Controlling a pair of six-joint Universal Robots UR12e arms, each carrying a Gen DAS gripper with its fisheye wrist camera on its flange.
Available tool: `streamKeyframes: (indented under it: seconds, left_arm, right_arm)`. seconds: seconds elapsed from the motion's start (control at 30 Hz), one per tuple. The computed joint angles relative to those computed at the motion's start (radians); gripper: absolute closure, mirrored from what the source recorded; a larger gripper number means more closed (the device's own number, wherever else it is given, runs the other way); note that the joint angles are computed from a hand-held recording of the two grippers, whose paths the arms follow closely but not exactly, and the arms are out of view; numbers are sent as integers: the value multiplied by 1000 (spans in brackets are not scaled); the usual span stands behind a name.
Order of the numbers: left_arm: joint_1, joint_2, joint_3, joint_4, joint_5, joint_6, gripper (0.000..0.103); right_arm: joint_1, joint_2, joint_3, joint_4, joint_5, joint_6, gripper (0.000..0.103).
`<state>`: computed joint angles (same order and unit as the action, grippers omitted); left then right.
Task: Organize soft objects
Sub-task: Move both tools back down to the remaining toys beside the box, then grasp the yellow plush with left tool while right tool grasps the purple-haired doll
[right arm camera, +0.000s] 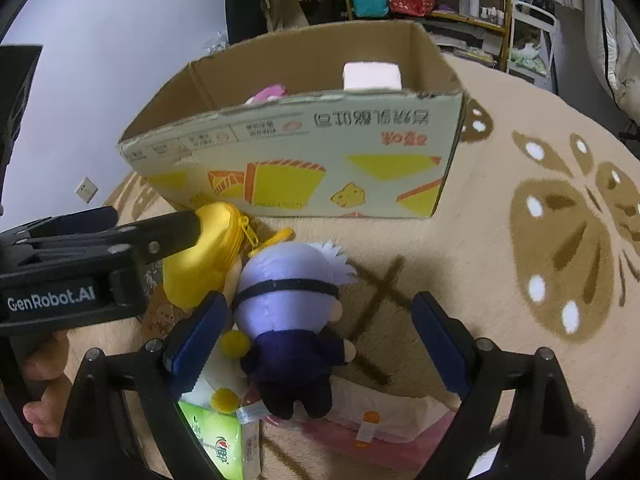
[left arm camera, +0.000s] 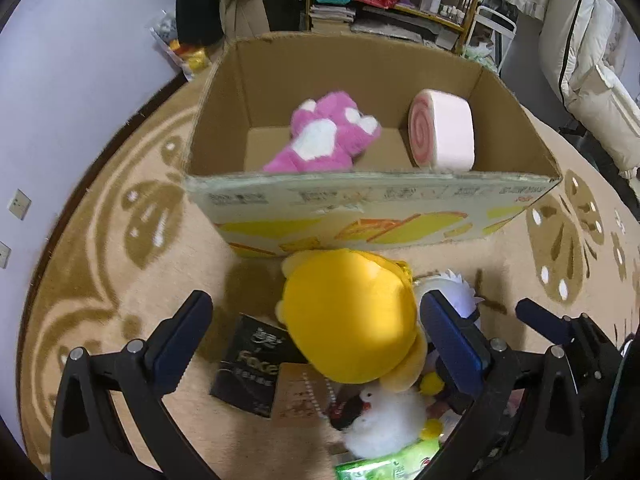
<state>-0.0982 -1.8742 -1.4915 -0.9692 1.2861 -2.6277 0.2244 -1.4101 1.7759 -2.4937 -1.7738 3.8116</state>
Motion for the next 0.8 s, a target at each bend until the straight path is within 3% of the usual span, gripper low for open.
streamKeyframes:
  seconds: [0.13,0.57,0.8]
  left_arm:
    - [-9,-8,-2,-5,25,9,1]
    - [-16,-33,25,-57,1,-6,1]
    - [-42,-15,-27,68,59,58,0]
  right_arm:
    - [0,11,-9,24,11,-10,5]
    - [-23,19,-5,26,60,-6,5]
    - [-25,30,-13,28,71,-15,5]
